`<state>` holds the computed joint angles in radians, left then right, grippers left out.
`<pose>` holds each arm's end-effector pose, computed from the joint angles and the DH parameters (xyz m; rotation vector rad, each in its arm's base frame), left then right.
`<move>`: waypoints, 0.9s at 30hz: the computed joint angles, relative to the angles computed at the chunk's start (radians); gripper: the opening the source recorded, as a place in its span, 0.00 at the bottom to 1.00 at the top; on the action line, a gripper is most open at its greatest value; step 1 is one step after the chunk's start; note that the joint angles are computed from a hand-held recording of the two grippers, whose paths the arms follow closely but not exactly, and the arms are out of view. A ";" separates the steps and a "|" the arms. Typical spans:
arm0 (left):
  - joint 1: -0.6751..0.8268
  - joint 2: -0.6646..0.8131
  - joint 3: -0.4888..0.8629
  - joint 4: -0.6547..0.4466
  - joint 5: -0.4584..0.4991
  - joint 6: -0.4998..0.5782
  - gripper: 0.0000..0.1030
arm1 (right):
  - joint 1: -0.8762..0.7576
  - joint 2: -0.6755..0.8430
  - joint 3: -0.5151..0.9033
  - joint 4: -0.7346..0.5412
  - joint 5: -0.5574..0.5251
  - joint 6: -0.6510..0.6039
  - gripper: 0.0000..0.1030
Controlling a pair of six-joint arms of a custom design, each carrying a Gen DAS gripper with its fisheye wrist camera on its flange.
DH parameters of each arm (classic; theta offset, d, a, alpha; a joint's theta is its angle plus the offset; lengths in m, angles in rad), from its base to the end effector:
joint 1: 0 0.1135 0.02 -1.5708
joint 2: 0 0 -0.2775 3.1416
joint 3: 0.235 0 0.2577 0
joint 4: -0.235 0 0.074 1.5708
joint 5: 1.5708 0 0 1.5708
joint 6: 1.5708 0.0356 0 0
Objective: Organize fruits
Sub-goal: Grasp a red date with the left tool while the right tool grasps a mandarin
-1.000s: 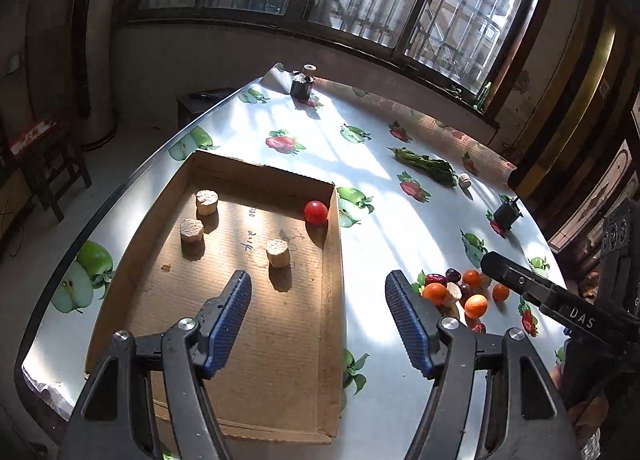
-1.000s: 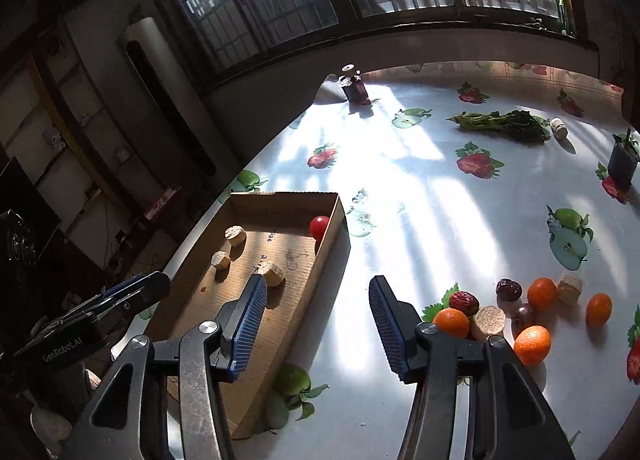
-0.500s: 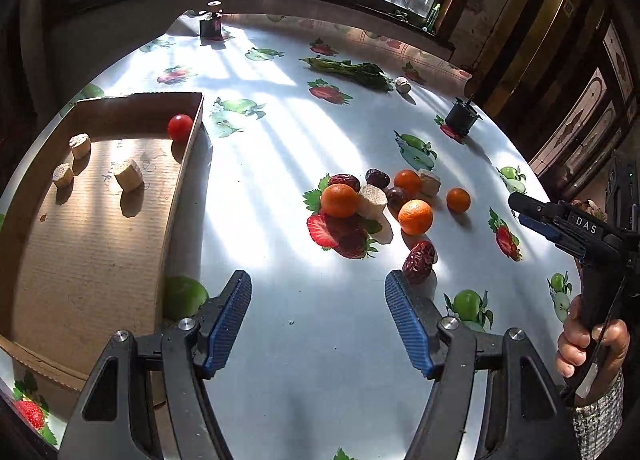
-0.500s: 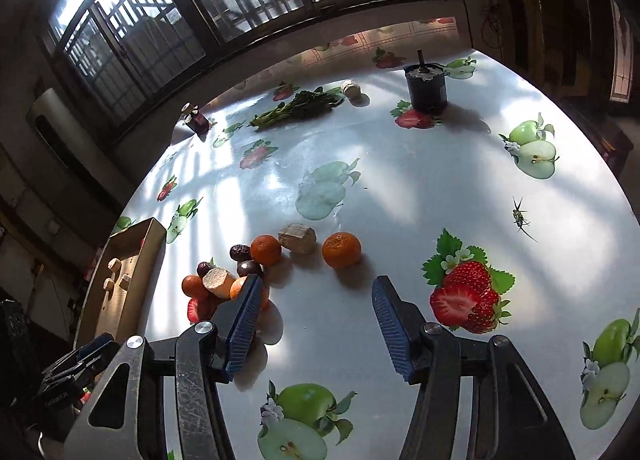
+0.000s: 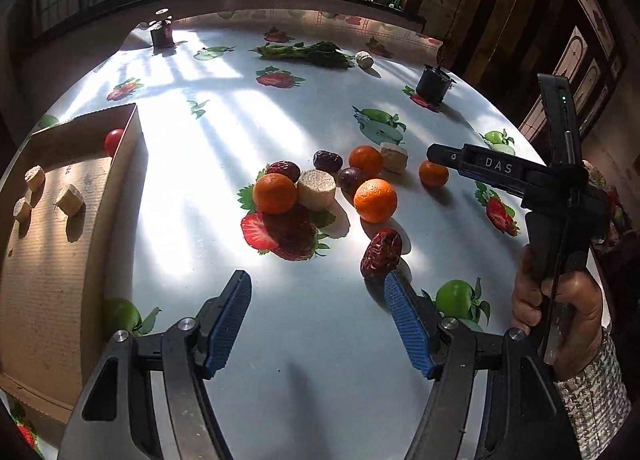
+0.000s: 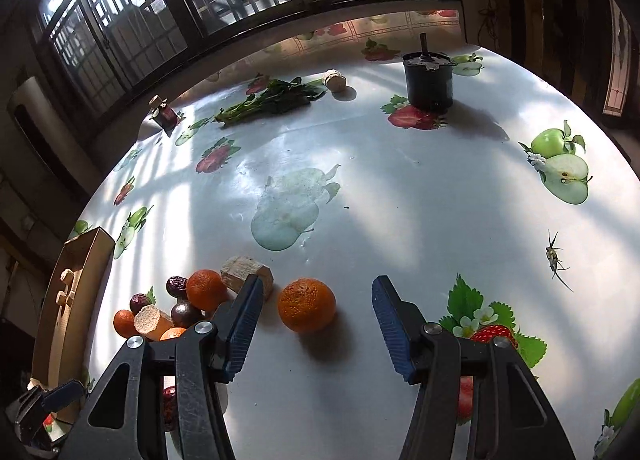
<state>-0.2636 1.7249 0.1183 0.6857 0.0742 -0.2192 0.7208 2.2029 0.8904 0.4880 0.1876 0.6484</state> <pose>0.1729 -0.0494 0.0479 0.0872 2.5108 -0.2929 0.2899 0.2458 0.0304 0.0015 2.4190 0.4223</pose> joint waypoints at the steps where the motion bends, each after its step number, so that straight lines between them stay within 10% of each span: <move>1: -0.008 0.035 0.015 0.018 0.007 -0.005 0.67 | 0.003 0.005 0.002 0.004 0.000 -0.005 0.58; 20: -0.157 0.319 0.175 0.147 -0.024 -0.087 0.61 | 0.003 0.061 0.064 -0.043 -0.017 -0.026 0.58; 27: -0.182 0.333 0.201 0.126 -0.154 -0.099 0.24 | 0.035 0.065 0.093 -0.111 0.064 -0.042 0.53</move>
<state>-0.4460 2.0583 0.3191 0.8121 -0.0798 -0.3182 0.7556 2.2684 0.9831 0.3769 0.2520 0.6063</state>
